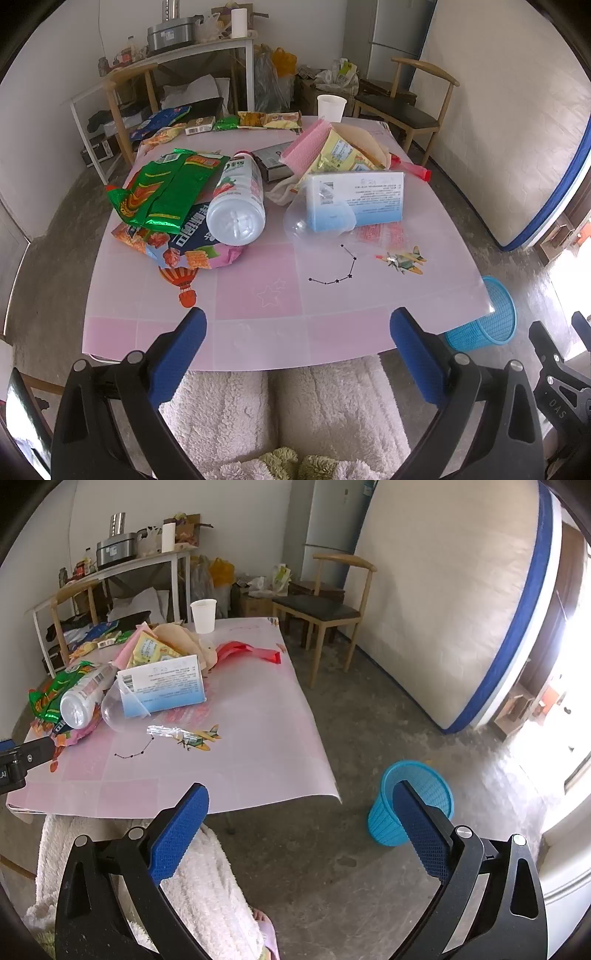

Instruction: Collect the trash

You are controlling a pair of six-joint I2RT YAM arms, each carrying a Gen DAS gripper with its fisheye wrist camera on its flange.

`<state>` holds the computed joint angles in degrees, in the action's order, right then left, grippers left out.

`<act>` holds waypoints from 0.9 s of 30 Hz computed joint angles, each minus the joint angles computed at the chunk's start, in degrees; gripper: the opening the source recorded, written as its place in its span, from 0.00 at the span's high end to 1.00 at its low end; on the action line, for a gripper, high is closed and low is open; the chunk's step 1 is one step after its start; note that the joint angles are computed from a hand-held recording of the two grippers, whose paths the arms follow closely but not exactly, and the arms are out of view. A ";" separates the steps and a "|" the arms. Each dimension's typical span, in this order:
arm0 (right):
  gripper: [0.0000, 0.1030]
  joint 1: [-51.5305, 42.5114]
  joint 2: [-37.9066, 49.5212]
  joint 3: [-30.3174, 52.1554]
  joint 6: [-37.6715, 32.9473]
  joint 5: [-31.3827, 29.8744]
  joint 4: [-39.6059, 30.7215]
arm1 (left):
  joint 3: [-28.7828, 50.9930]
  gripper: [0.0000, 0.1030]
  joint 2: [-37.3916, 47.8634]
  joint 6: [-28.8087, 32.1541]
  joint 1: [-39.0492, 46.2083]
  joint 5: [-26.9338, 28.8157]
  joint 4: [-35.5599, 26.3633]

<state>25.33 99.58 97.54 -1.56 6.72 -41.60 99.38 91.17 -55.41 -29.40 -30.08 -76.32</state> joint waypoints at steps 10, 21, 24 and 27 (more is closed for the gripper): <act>0.07 0.46 0.28 0.46 0.13 0.51 -0.30 | -0.04 0.05 -0.01 0.01 0.04 0.03 0.01; 0.07 0.75 0.04 0.55 0.25 0.85 -0.72 | 0.27 0.05 0.18 0.01 0.06 0.12 -0.19; 0.07 0.78 -0.08 0.50 0.36 0.82 -0.80 | 0.28 0.05 0.21 -0.01 0.05 0.11 -0.18; 0.07 0.76 -0.24 0.47 0.35 0.89 -1.00 | 0.33 0.06 0.26 0.08 0.11 0.24 -0.19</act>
<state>26.09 99.34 98.01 -1.21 7.61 -42.60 99.71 91.43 -55.33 -29.29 -29.84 -76.51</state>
